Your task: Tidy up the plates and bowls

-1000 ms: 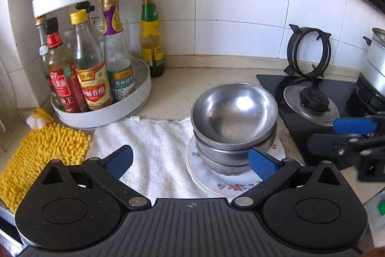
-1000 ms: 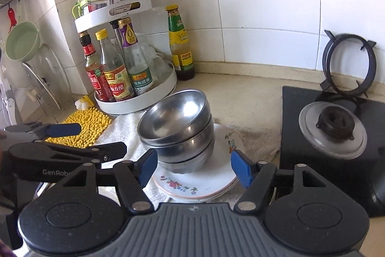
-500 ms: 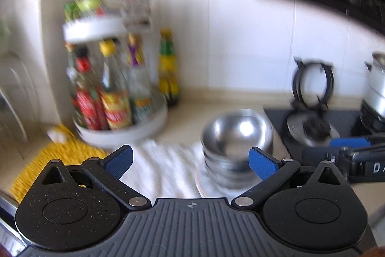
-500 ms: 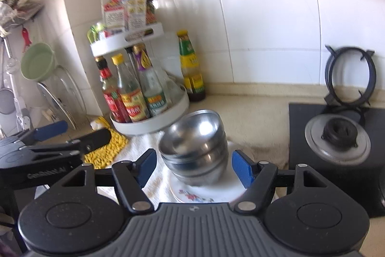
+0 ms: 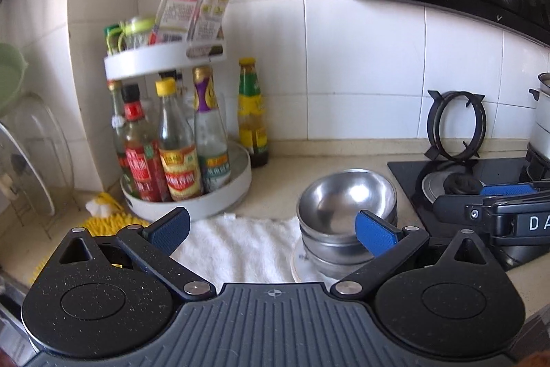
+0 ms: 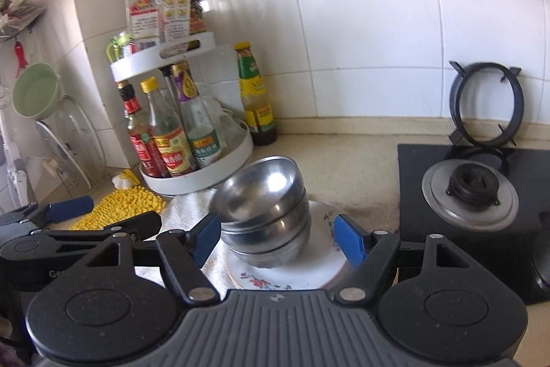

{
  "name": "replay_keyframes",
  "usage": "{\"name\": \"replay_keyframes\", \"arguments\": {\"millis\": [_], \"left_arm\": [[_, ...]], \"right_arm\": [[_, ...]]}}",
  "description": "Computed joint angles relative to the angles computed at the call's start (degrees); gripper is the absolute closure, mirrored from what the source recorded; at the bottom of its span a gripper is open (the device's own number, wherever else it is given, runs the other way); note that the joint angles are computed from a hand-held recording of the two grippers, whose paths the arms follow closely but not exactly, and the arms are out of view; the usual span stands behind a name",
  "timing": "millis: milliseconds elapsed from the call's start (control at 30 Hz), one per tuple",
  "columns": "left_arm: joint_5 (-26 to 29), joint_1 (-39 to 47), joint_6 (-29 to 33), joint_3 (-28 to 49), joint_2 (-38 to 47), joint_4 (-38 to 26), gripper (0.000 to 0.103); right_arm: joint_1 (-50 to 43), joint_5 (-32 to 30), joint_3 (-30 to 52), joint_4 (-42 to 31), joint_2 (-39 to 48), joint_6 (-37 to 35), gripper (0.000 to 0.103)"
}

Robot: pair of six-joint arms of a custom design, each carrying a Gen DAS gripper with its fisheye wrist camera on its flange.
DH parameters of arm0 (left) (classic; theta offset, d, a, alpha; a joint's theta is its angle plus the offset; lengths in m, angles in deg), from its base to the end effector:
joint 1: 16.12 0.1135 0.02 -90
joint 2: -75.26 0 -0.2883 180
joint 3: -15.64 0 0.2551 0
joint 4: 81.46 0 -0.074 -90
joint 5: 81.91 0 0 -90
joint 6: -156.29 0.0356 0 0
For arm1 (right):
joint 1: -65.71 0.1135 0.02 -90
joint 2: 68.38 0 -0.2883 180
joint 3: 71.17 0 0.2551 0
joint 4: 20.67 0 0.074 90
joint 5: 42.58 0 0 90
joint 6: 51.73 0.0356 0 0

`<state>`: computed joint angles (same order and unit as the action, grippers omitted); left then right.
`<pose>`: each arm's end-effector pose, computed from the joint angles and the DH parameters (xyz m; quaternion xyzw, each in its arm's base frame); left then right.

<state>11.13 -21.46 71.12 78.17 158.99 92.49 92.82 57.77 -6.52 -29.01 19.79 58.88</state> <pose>0.3222 -0.0320 0.2577 0.0894 0.8489 -0.0250 0.5203 0.3032 0.1480 0.2423 -0.0056 0.8715 0.1236 0.4744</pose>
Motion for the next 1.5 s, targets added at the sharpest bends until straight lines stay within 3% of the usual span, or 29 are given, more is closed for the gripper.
{"name": "replay_keyframes", "arguments": {"millis": [267, 667, 1500], "left_arm": [[2.37, 0.57, -4.71, 4.33, 5.19, -7.57, 0.000], [-0.73, -1.31, -5.56, 7.64, 9.64, -14.08, 0.000], [-0.99, -2.50, -7.40, 10.91, 12.11, -19.08, 0.000]], "right_arm": [[0.57, 1.35, 1.15, -2.17, 2.93, 1.97, 0.028], [0.66, 1.67, 1.92, -4.34, 5.97, 3.96, 0.027], [0.07, 1.57, 1.44, -5.45, 6.05, 5.25, 0.027]]}}
